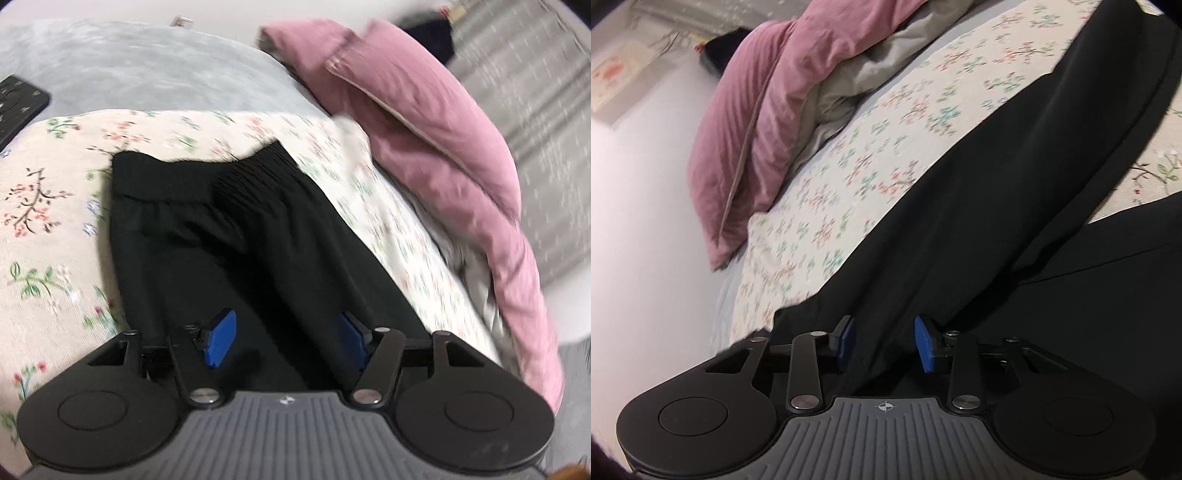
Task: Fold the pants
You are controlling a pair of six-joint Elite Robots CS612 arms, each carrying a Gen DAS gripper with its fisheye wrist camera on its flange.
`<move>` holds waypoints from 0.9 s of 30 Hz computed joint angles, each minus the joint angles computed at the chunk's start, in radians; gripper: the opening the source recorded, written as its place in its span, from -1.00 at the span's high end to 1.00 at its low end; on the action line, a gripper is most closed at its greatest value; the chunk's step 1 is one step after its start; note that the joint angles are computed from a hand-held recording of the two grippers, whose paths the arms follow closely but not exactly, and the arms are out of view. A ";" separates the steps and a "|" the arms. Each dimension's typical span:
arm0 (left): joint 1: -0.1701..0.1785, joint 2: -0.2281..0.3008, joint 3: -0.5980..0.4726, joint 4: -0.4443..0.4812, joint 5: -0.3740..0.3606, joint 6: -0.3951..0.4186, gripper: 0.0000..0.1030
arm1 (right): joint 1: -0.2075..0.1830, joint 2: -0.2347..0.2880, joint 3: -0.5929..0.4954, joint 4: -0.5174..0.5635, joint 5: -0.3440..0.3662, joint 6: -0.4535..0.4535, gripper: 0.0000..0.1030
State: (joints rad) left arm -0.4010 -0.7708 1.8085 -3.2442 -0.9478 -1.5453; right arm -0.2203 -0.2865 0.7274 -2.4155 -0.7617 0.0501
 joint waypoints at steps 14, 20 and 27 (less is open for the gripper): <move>0.046 0.082 -0.030 -0.255 -0.083 -0.165 0.84 | 0.008 0.018 -0.039 -0.028 -0.072 0.128 0.64; 0.035 0.078 -0.045 -0.267 -0.019 -0.086 1.00 | 0.005 -0.008 -0.004 0.021 -0.076 0.126 0.59; 0.024 0.074 -0.045 -0.337 0.037 -0.040 1.00 | 0.006 -0.040 0.042 0.096 -0.080 0.058 0.37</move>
State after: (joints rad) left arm -0.3770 -0.6964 1.7630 -3.5813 -0.9110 -1.5853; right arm -0.2147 -0.3267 0.7695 -2.3199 -0.8420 0.1081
